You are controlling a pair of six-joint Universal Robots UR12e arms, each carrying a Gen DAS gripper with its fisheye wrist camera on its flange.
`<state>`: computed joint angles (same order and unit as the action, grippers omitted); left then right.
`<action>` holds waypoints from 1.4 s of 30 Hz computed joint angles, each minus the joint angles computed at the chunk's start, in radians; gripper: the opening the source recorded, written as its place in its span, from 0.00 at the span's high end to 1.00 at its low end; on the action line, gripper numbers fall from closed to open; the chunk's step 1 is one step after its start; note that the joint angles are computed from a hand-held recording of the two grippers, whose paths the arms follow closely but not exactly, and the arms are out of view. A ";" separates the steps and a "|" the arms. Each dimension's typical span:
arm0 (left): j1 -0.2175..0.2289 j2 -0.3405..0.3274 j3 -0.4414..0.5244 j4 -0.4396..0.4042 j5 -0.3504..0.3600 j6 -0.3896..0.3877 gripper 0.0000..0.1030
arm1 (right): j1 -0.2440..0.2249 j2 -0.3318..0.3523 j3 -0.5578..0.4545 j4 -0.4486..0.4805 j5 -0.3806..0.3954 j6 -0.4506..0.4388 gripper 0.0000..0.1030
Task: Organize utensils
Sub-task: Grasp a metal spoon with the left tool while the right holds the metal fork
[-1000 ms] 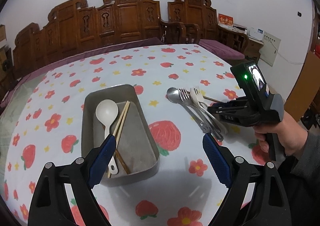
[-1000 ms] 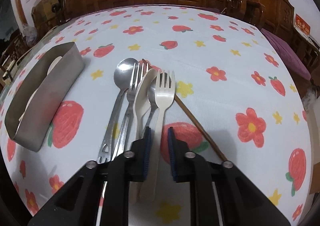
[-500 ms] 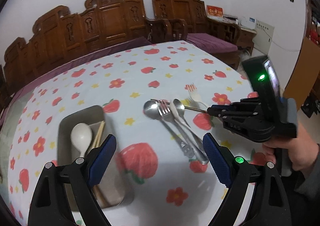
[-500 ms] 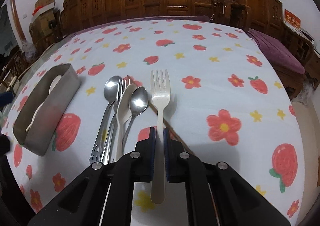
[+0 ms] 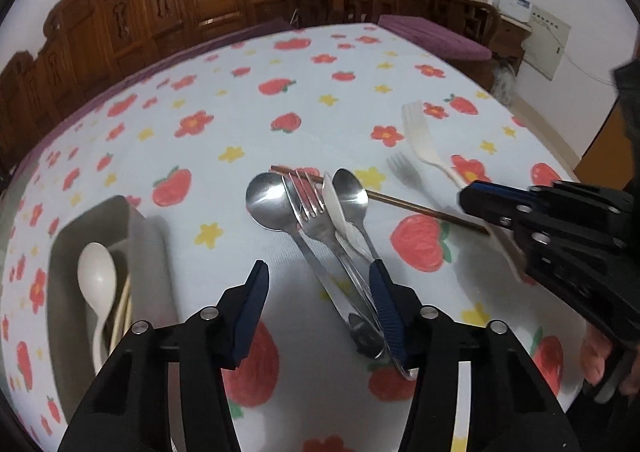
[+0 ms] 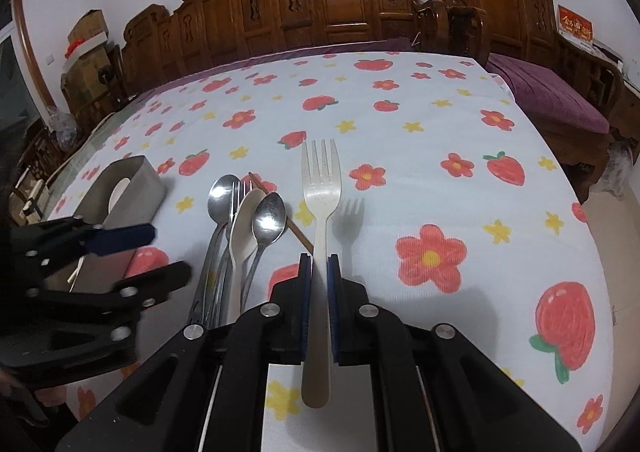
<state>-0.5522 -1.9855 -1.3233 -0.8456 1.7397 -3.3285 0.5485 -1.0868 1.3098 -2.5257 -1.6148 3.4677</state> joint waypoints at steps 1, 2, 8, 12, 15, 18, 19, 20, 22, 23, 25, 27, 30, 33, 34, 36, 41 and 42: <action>0.002 -0.010 0.013 -0.021 0.003 -0.010 0.57 | 0.000 0.001 -0.001 -0.002 -0.001 0.003 0.91; 0.003 -0.015 0.020 -0.032 0.004 -0.018 0.61 | 0.000 0.000 0.000 -0.006 0.000 0.006 0.91; 0.016 -0.043 0.056 -0.103 -0.001 -0.079 0.77 | 0.000 0.001 -0.001 -0.018 0.012 0.012 0.91; 0.026 -0.052 0.068 -0.114 -0.036 -0.108 0.78 | 0.002 0.003 -0.004 -0.014 0.012 0.009 0.91; 0.034 -0.057 0.075 -0.130 -0.070 -0.134 0.78 | 0.002 0.003 -0.005 -0.012 0.010 0.012 0.91; 0.034 -0.061 0.078 -0.123 -0.063 -0.143 0.78 | 0.003 0.004 -0.006 -0.010 0.011 0.009 0.91; 0.033 -0.062 0.079 -0.123 -0.061 -0.144 0.78 | 0.003 0.003 -0.006 -0.009 0.011 0.008 0.91; 0.032 -0.064 0.082 -0.125 -0.053 -0.143 0.78 | 0.003 0.004 -0.007 -0.008 0.011 0.006 0.91; 0.030 -0.064 0.080 -0.121 -0.043 -0.150 0.90 | 0.003 0.005 -0.008 -0.007 0.011 0.004 0.91; 0.032 -0.058 0.071 -0.113 -0.051 -0.168 0.93 | 0.003 0.005 -0.007 -0.011 0.010 0.006 0.91; 0.035 -0.051 0.059 -0.104 -0.061 -0.172 0.94 | 0.003 0.005 -0.006 -0.019 0.010 0.010 0.91; 0.039 -0.044 0.052 -0.105 -0.072 -0.175 0.95 | 0.004 0.006 -0.007 -0.016 0.008 0.010 0.91; 0.045 -0.025 0.030 -0.096 -0.094 -0.177 0.95 | 0.009 0.009 -0.012 -0.003 0.000 0.002 0.91; 0.041 -0.008 0.009 -0.080 -0.073 -0.159 0.95 | 0.017 0.013 -0.020 0.000 -0.006 -0.013 0.91; 0.040 -0.002 0.002 -0.072 -0.065 -0.155 0.95 | 0.021 0.015 -0.024 0.005 -0.010 -0.019 0.91; 0.036 0.012 -0.014 -0.049 -0.044 -0.139 0.97 | 0.026 0.020 -0.032 0.007 -0.015 -0.024 0.91; 0.032 0.021 -0.010 -0.037 -0.027 -0.105 0.99 | 0.036 0.030 -0.045 0.011 -0.020 -0.022 0.91; 0.033 0.021 -0.008 -0.037 -0.028 -0.103 1.00 | 0.038 0.030 -0.047 0.015 -0.024 -0.025 0.91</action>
<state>-0.5188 -1.9642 -1.3314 -0.8829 1.7122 -3.4313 0.5860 -1.0564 1.2629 -2.5106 -1.6385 3.4424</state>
